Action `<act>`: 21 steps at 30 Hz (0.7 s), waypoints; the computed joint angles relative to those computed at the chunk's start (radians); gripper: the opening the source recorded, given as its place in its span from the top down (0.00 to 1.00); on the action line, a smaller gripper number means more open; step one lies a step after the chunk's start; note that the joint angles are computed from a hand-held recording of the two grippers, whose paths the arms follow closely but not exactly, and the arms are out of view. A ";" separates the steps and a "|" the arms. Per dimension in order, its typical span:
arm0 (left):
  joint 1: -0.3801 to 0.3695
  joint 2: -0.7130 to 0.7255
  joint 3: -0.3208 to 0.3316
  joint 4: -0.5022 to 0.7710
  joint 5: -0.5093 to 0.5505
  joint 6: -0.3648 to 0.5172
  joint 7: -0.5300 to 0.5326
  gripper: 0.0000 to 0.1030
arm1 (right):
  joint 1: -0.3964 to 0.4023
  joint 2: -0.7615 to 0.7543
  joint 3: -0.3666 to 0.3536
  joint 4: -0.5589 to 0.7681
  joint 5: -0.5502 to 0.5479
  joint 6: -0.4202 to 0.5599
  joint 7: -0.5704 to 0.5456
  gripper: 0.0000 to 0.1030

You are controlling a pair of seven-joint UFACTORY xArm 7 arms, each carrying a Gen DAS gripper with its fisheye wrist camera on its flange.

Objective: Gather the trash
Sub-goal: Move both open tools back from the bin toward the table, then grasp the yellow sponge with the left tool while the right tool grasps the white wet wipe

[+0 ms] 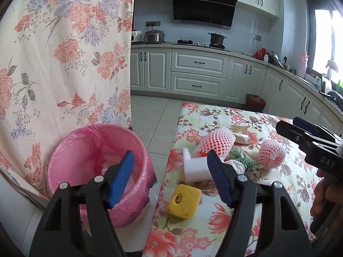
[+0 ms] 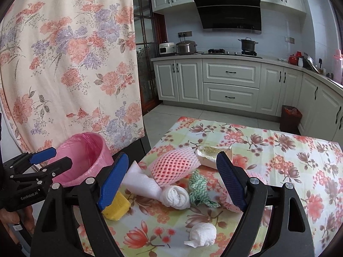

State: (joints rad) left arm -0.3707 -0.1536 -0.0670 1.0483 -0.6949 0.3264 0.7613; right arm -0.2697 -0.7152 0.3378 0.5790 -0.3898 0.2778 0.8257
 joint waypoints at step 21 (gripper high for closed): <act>-0.021 0.099 -0.074 -0.055 0.129 -0.024 -0.161 0.34 | 0.054 -0.167 -0.169 -0.274 0.141 0.063 -0.135 0.22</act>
